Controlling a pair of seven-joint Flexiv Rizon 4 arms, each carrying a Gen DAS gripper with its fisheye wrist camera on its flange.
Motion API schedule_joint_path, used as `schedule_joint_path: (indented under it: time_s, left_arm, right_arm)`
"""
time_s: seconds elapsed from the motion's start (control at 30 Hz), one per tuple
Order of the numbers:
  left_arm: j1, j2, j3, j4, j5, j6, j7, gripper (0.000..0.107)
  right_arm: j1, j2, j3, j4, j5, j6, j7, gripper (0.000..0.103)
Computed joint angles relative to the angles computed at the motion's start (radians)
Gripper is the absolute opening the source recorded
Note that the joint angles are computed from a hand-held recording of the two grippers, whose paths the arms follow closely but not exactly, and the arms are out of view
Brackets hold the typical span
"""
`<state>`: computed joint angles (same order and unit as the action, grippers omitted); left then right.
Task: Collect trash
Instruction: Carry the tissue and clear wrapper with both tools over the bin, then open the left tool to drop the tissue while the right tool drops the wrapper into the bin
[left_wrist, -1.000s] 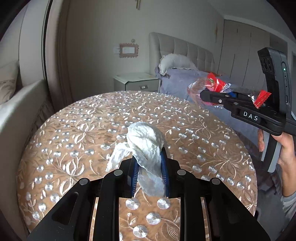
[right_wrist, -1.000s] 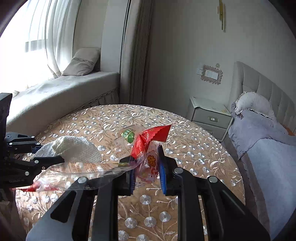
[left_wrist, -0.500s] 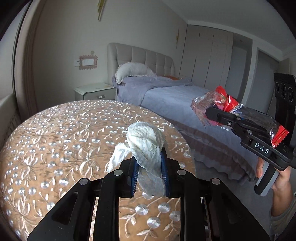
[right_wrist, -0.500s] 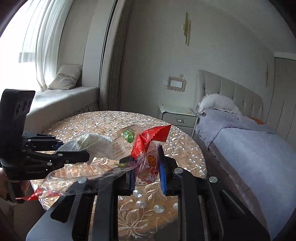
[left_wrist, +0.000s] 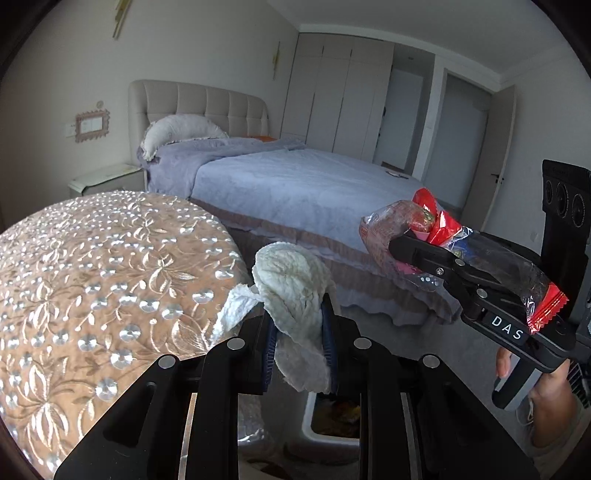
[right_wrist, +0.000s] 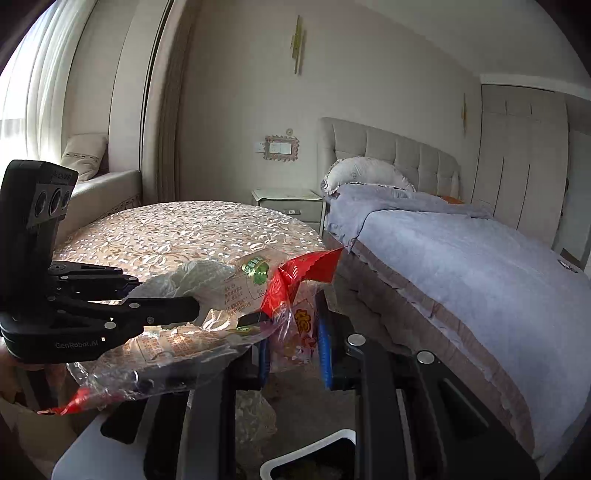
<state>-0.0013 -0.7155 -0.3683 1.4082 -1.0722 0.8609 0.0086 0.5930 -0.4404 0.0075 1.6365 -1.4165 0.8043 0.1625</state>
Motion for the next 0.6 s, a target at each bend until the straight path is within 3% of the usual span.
schedule_joint_path:
  time_s: [0.23, 0.53, 0.57, 0.6]
  left_arm:
    - [-0.044, 0.015, -0.003, 0.085, 0.024, -0.056, 0.047, 0.022]
    - [-0.124, -0.049, 0.040, 0.062, 0.210, -0.118, -0.082, 0.022]
    - [-0.130, -0.061, 0.044, 0.048, 0.236, -0.131, -0.104, 0.029]
    - [-0.136, -0.073, 0.051, 0.031, 0.267, -0.152, -0.130, 0.042]
  right_arm:
    - [-0.004, 0.094, 0.057, 0.179, -0.004, -0.116, 0.110, 0.024]
    - [-0.063, 0.142, 0.097, 0.310, 0.003, -0.107, 0.254, 0.024]
    - [-0.069, 0.143, 0.098, 0.320, 0.002, -0.103, 0.263, 0.024]
    - [-0.074, 0.144, 0.098, 0.328, 0.001, -0.100, 0.274, 0.024]
